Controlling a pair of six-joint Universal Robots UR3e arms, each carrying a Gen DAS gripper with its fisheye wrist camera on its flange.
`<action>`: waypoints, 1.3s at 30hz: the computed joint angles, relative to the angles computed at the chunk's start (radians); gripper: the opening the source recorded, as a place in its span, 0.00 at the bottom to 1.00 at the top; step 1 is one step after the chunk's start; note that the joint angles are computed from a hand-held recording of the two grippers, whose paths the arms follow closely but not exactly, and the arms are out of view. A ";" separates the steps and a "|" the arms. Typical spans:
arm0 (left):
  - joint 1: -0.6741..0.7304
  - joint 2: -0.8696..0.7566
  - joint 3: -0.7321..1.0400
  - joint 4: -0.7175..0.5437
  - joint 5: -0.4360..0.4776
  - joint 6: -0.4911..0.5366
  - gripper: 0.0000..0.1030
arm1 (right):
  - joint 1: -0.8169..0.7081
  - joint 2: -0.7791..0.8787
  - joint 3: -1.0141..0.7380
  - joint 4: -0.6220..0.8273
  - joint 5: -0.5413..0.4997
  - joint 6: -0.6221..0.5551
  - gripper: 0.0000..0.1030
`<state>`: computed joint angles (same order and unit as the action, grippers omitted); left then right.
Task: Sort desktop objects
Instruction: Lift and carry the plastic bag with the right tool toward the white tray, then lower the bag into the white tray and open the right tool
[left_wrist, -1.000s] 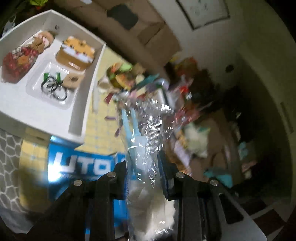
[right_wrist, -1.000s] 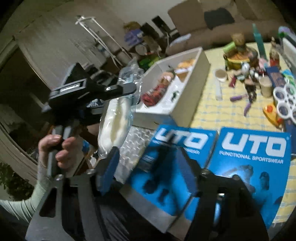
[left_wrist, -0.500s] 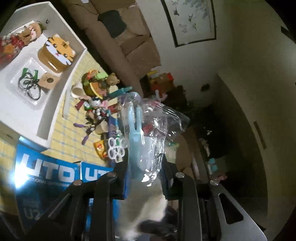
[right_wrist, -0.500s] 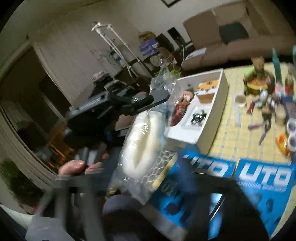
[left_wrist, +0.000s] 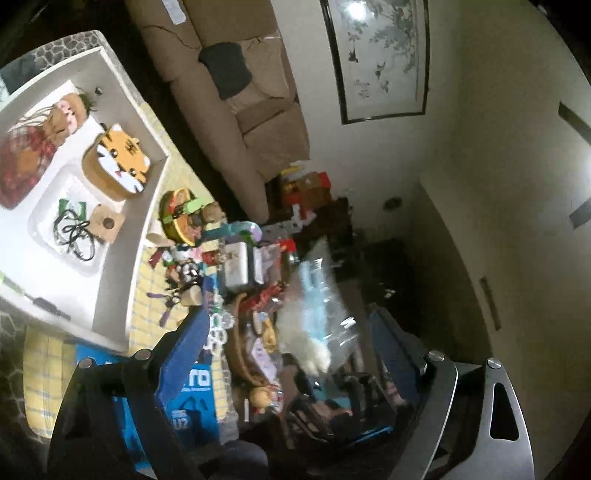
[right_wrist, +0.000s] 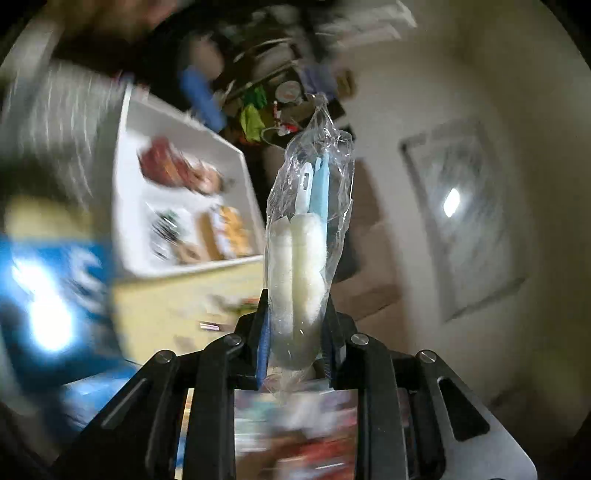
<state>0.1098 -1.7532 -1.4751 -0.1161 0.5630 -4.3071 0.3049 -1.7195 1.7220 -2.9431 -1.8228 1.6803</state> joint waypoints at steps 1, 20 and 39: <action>0.023 -0.005 0.026 -0.048 -0.027 0.028 0.88 | 0.019 0.037 0.029 -0.115 -0.010 -0.082 0.21; 0.109 -0.212 0.387 -1.176 0.166 0.825 0.59 | 0.074 0.629 -0.014 -0.632 0.060 -0.441 0.21; 0.060 -0.588 0.886 -1.556 0.295 0.954 0.59 | 0.014 0.629 -0.693 0.844 0.133 0.087 0.53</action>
